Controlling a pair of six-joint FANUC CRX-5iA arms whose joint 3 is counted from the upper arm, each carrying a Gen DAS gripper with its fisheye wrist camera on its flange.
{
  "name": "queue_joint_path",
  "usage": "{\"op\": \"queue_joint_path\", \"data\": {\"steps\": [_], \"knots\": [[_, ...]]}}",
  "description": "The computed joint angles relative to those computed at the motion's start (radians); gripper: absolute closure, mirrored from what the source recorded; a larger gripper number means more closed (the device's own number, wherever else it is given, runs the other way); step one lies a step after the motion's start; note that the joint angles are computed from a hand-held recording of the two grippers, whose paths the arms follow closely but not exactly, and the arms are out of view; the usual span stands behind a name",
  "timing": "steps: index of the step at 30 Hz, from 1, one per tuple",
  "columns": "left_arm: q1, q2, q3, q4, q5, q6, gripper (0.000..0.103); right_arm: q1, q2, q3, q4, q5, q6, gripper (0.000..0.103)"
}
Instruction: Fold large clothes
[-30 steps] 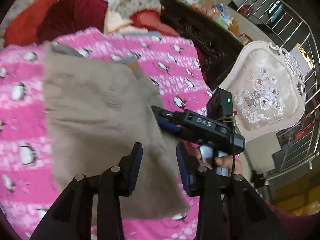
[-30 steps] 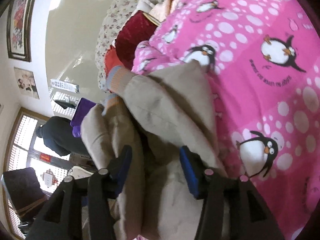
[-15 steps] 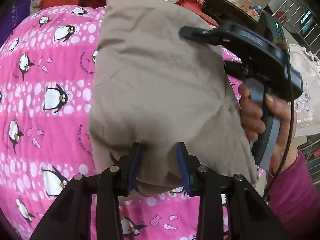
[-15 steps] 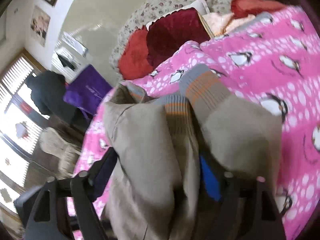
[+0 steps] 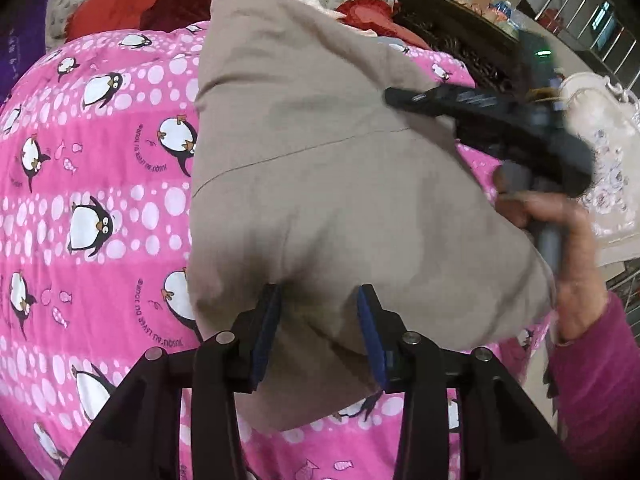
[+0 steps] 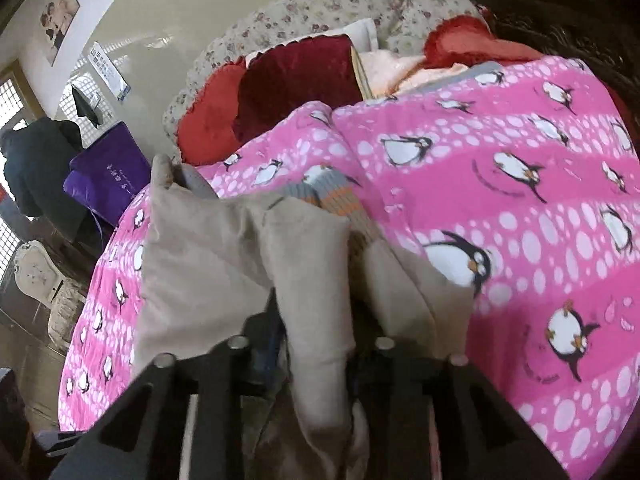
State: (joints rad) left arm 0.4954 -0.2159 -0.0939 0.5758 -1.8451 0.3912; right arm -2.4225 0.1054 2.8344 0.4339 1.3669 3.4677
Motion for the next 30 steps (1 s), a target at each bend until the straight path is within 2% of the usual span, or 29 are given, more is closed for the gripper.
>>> {"op": "queue_joint_path", "data": {"steps": [4, 6, 7, 8, 10, 11, 13, 14, 17, 20, 23, 26, 27, 30], "knots": [[0.010, -0.005, -0.010, -0.003, 0.011, -0.019, 0.076, 0.057, 0.040, -0.029, 0.012, 0.036, -0.054, 0.058], [0.012, -0.006, -0.015, 0.000, 0.015, -0.017, 0.076, 0.097, 0.045, -0.038, 0.013, 0.061, -0.086, 0.037], [0.014, -0.010, -0.018, 0.003, 0.015, -0.014, 0.076, 0.114, 0.040, -0.045, 0.010, 0.080, -0.098, 0.033], [0.015, -0.018, -0.021, 0.003, 0.017, -0.009, 0.076, 0.122, 0.037, -0.044, -0.001, 0.084, -0.105, 0.030], [0.021, -0.033, -0.029, 0.003, 0.022, -0.009, 0.075, 0.125, 0.029, -0.032, -0.037, 0.068, -0.110, 0.030], [0.027, -0.045, -0.034, 0.001, 0.027, -0.015, 0.075, 0.125, 0.025, -0.020, -0.054, 0.050, -0.106, 0.032], [0.033, -0.059, -0.034, -0.004, 0.030, -0.020, 0.075, 0.161, 0.006, -0.031, -0.016, 0.054, -0.124, 0.062], [0.039, -0.065, -0.033, -0.006, 0.028, -0.022, 0.075, 0.192, -0.009, -0.054, 0.023, 0.077, -0.135, 0.081], [0.050, -0.076, -0.029, -0.009, 0.032, -0.027, 0.075, 0.264, -0.054, -0.139, 0.114, 0.177, -0.122, 0.092], [0.078, -0.093, -0.040, 0.007, 0.027, -0.056, 0.075, 0.303, -0.068, -0.182, 0.162, 0.261, -0.134, 0.095], [0.067, -0.098, -0.051, 0.008, 0.049, -0.059, 0.075, 0.301, -0.049, -0.129, 0.164, 0.290, -0.192, 0.095], [0.061, -0.101, -0.054, -0.001, 0.061, -0.052, 0.075, 0.262, -0.005, -0.022, 0.097, 0.204, -0.276, 0.094], [0.062, -0.101, -0.055, -0.001, 0.064, -0.052, 0.075, 0.272, 0.000, -0.022, 0.112, 0.203, -0.296, 0.088], [0.055, -0.099, -0.055, -0.006, 0.072, -0.046, 0.075, 0.293, -0.017, -0.085, 0.141, 0.280, -0.297, 0.077]]}}
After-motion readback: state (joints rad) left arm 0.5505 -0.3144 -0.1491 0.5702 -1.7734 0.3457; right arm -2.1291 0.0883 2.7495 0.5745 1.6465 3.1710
